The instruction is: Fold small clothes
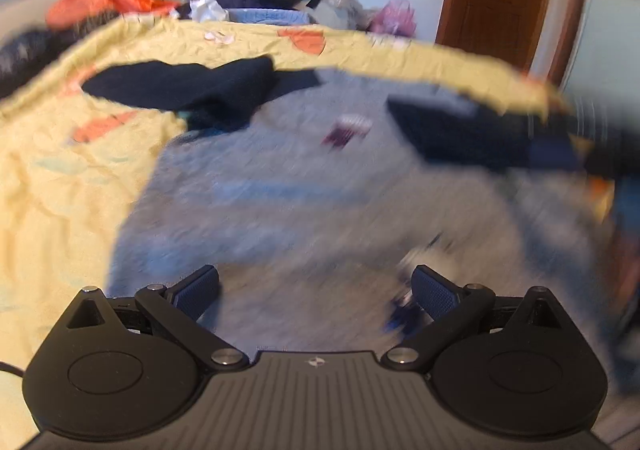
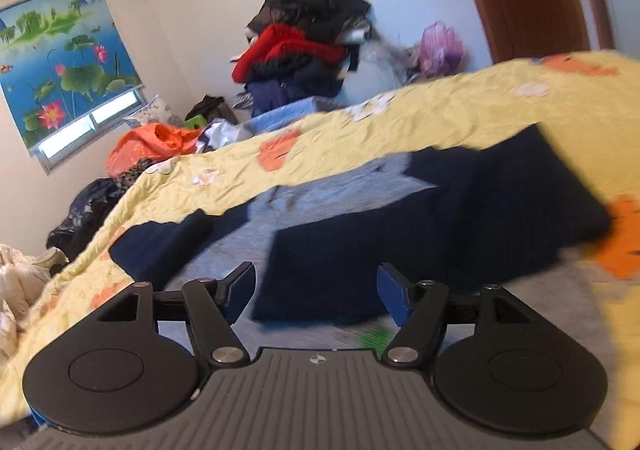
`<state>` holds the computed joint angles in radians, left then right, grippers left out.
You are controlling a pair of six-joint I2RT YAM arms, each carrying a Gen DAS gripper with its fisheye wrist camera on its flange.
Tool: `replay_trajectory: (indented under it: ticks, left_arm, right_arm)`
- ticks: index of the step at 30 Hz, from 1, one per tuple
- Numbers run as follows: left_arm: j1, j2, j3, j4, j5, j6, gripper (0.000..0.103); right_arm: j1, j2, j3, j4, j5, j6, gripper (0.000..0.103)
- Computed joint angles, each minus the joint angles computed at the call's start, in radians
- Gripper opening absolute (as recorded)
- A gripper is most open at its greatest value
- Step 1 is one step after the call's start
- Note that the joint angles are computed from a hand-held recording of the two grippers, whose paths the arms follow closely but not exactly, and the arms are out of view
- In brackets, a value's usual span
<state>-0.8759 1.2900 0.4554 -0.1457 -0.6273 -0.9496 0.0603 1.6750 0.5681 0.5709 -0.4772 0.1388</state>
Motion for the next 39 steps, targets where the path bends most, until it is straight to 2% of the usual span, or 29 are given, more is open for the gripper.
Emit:
replay_trajectory:
  ticks: [1,3,5,6,9,10,11,12,13,15,17,19,21,25,28,31,37,39]
  left_arm:
    - [0.051,-0.062,-0.029,0.079,0.07,0.028,0.103]
    - [0.195,-0.12,-0.069,0.274,0.286,0.074,0.103]
    - [0.352,-0.03,-0.055,0.474,0.551,0.086,0.103]
    - [0.403,0.05,-0.022,0.535,0.636,0.074,0.103]
    - [0.474,0.291,0.14,0.556,0.761,0.019,0.102]
    - [0.487,0.353,0.179,0.568,0.791,-0.01,0.098]
    - [0.498,0.407,0.208,0.592,0.826,-0.033,0.089]
    - [0.51,0.448,0.237,0.595,0.853,-0.048,0.085]
    - [0.512,0.483,0.263,0.59,0.851,-0.06,0.08]
    - [0.516,0.526,0.3,0.58,0.843,-0.058,0.064]
    - [0.517,0.551,0.344,0.524,0.818,-0.04,0.026]
    - [0.523,0.565,0.389,0.445,0.813,-0.019,0.01]
    - [0.513,0.56,0.404,0.413,0.767,0.025,0.008]
    - [0.475,0.494,0.446,0.315,0.614,0.2,0.007]
    - [0.495,0.432,0.446,0.262,0.575,0.288,0.007]
    - [0.55,0.402,0.411,0.253,0.576,0.312,0.007]
    - [0.635,0.449,0.291,0.375,0.578,0.304,0.007]
    - [0.636,0.463,0.209,0.54,0.569,0.323,0.007]
  right_arm:
    - [-0.022,0.01,-0.008,0.005,-0.007,-0.018,0.067]
    - [-0.057,0.045,-0.021,0.008,-0.02,-0.014,0.067]
    - [-0.084,0.063,-0.041,0.063,-0.069,0.03,0.068]
    - [-0.088,0.068,-0.048,0.089,-0.081,0.039,0.071]
    - [-0.09,0.09,-0.029,0.074,-0.09,0.046,0.075]
    - [-0.096,0.095,-0.03,0.08,-0.1,0.053,0.075]
    - [-0.101,0.099,-0.03,0.087,-0.11,0.06,0.075]
    - [-0.107,0.104,-0.031,0.094,-0.122,0.068,0.075]
    - [-0.114,0.11,-0.03,0.1,-0.134,0.075,0.075]
    - [-0.122,0.118,-0.027,0.106,-0.158,0.087,0.077]
    - [-0.131,0.124,-0.022,0.106,-0.18,0.093,0.079]
    - [-0.132,0.126,-0.021,0.11,-0.188,0.101,0.08]
    - [-0.134,0.129,-0.019,0.11,-0.197,0.104,0.081]
    - [-0.137,0.13,-0.02,0.114,-0.204,0.111,0.081]
    - [-0.138,0.131,-0.02,0.115,-0.206,0.113,0.081]
    - [-0.139,0.138,-0.013,0.117,-0.209,0.116,0.082]
    - [-0.127,0.129,-0.018,0.11,-0.192,0.102,0.083]
    - [-0.109,0.102,-0.009,0.054,-0.163,0.065,0.084]
